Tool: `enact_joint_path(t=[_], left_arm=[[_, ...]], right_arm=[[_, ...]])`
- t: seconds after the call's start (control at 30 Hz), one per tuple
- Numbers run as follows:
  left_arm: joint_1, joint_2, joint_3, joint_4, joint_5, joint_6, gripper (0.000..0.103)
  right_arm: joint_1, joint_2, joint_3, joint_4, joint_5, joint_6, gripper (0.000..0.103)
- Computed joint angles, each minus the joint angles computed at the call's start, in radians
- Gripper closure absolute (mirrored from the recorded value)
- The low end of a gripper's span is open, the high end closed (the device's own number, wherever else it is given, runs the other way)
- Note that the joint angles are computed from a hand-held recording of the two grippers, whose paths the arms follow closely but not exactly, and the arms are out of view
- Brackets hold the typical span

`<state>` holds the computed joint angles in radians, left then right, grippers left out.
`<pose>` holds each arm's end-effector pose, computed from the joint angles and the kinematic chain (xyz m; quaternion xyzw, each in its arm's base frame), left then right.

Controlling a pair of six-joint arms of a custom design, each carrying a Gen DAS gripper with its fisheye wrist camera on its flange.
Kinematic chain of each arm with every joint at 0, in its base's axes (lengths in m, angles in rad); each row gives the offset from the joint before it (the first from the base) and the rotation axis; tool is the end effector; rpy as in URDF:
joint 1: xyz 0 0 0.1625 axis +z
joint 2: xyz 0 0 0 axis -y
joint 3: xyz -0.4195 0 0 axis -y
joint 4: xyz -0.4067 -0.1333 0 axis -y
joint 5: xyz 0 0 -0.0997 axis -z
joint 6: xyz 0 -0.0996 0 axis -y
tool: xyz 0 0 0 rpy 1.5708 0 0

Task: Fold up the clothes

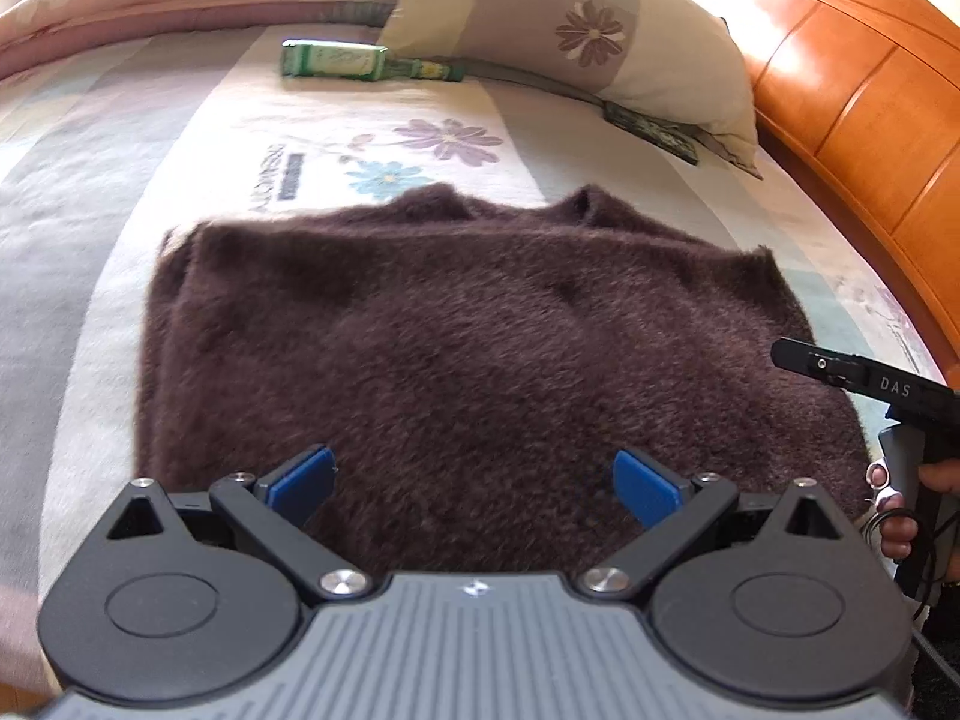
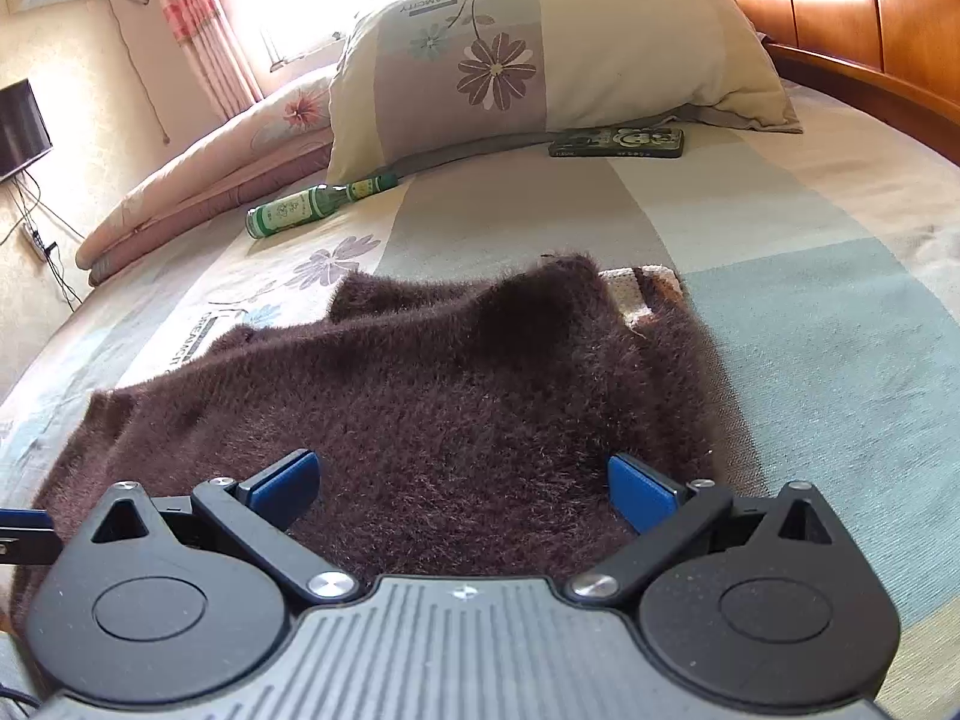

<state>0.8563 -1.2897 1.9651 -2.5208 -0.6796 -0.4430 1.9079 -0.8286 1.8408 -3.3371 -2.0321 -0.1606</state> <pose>-0.1990 -0.5511 0.2780 0.0625 0.8936 -0.3369 0.2899 0.2933 -0.5678 0.1300 0.1413 -0.8980 0.3758 0.1801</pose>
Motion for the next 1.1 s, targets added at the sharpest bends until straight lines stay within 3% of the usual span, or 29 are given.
enact_joint_path(t=[0.17,0.3,0.4,0.6,0.7,0.93,1.1], left_arm=[[0.026,0.085,-0.057,-0.138,-0.049,0.162,0.004],[0.057,0.155,-0.128,-0.070,-0.004,0.171,0.003],[0.076,0.175,-0.153,-0.073,-0.017,0.177,0.002],[0.053,0.144,-0.131,-0.081,-0.038,0.136,0.002],[0.028,0.139,-0.096,-0.074,-0.009,0.098,0.002],[-0.023,0.119,-0.055,-0.008,0.011,-0.035,0.002],[-0.093,0.089,-0.027,0.021,0.063,-0.077,0.002]], right_arm=[[0.003,0.002,0.001,-0.005,-0.005,-0.009,0.000],[0.008,0.007,-0.001,-0.006,-0.021,-0.022,0.000],[0.013,0.006,-0.005,0.013,-0.031,-0.024,0.000],[0.038,-0.003,0.001,0.024,-0.072,-0.002,0.000],[0.055,-0.017,0.019,0.023,-0.082,0.004,0.000],[0.075,-0.094,0.108,-0.024,-0.043,-0.007,0.000],[0.063,-0.154,0.181,-0.097,0.039,0.019,0.000]])
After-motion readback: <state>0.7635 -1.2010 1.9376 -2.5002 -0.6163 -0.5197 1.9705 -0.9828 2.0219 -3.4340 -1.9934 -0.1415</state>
